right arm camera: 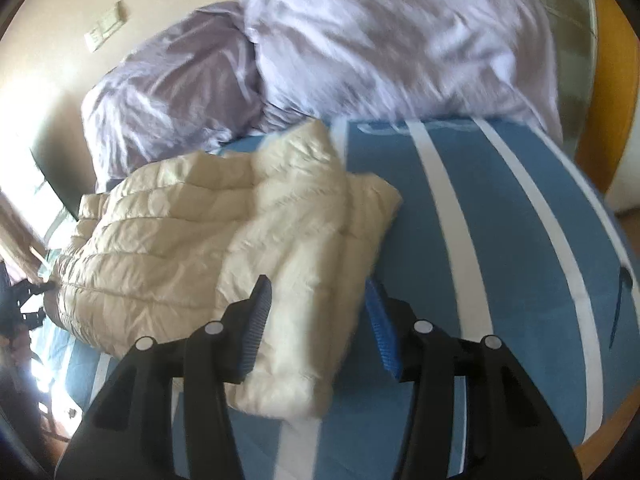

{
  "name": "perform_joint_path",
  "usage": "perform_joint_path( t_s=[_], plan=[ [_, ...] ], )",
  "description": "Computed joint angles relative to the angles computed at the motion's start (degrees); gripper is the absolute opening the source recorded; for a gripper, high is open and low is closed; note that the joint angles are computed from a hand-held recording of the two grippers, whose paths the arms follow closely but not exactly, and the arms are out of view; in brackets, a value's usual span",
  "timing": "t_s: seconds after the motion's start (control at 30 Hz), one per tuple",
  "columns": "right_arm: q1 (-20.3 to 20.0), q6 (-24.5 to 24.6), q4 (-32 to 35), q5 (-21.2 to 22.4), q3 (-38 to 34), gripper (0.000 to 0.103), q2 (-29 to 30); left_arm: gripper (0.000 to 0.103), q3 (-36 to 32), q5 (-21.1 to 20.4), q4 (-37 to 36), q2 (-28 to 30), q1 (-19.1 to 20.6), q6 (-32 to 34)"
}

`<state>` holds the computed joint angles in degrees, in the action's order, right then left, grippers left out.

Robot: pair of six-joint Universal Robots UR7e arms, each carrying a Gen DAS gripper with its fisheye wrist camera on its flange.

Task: Fold large clothes
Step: 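Open both grippers and release the folded side, then grasp the other jacket side with the left gripper and fold it over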

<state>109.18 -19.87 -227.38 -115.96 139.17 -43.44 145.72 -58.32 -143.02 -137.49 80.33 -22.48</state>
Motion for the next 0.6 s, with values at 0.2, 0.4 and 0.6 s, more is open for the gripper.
perform_joint_path(
  t_s=[0.2, 0.4, 0.6],
  plan=[
    [3.6, -4.4, 1.5, -3.8, -6.1, 0.049, 5.3, 0.08, -1.9, -2.1, -3.1, 4.6, 2.5, 0.8],
    [3.7, -5.6, 1.9, -5.4, -8.5, 0.049, 7.9, 0.082, -5.1, -3.9, -5.2, 10.5, 5.6, 2.1],
    [2.4, -7.7, 0.6, -6.6, -9.6, 0.051, 10.7, 0.082, -6.3, -6.0, -6.1, 13.4, 7.6, 2.6]
  ],
)
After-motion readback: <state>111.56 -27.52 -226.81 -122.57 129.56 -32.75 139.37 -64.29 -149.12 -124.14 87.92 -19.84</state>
